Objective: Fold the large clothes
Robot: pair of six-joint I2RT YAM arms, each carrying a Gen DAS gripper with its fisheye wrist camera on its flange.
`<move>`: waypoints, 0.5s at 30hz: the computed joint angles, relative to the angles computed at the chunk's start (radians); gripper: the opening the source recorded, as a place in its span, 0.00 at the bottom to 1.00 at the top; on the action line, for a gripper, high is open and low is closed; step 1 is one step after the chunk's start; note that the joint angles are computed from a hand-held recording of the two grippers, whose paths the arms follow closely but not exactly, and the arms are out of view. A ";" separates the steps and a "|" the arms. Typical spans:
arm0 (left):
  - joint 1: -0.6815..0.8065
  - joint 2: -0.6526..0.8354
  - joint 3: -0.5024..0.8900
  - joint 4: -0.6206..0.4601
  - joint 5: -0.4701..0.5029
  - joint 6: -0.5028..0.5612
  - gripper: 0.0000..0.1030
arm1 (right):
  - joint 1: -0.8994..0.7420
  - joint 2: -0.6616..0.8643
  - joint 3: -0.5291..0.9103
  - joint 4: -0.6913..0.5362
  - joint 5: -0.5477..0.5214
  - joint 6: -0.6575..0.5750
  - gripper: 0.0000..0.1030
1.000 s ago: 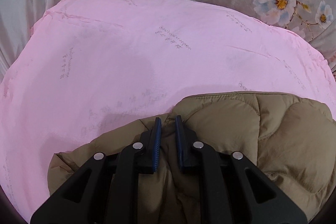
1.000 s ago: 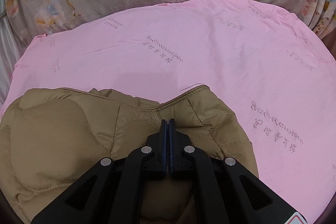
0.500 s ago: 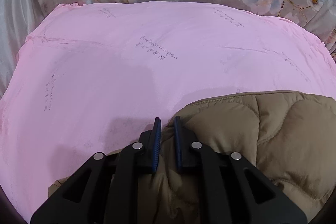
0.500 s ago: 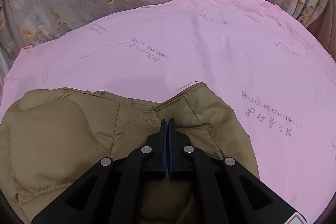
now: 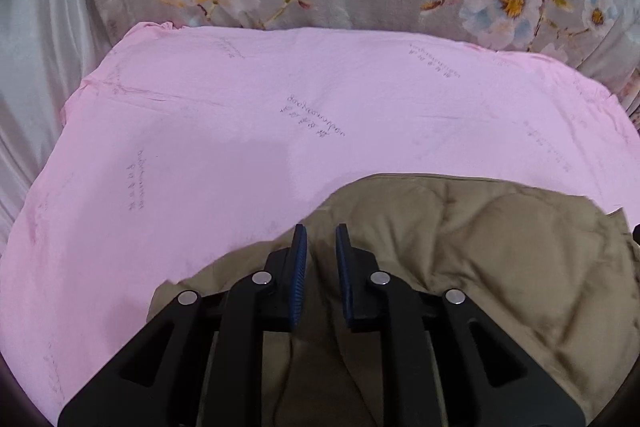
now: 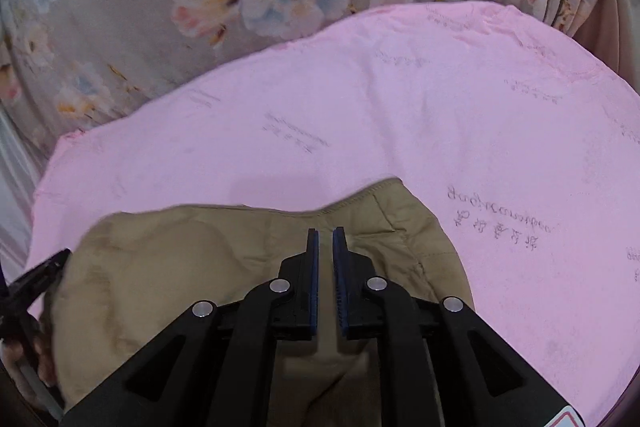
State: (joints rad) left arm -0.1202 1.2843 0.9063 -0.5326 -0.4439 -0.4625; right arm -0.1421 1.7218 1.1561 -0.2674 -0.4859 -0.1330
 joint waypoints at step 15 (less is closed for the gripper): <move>-0.323 0.174 0.046 -0.008 -0.143 -0.261 0.17 | 0.219 -0.117 -0.244 0.119 0.016 -0.035 0.06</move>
State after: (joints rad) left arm -0.4429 1.4585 0.9525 -0.5404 -0.5874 -0.7233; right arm 0.0773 1.6047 0.9117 -0.1482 -0.4698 -0.1679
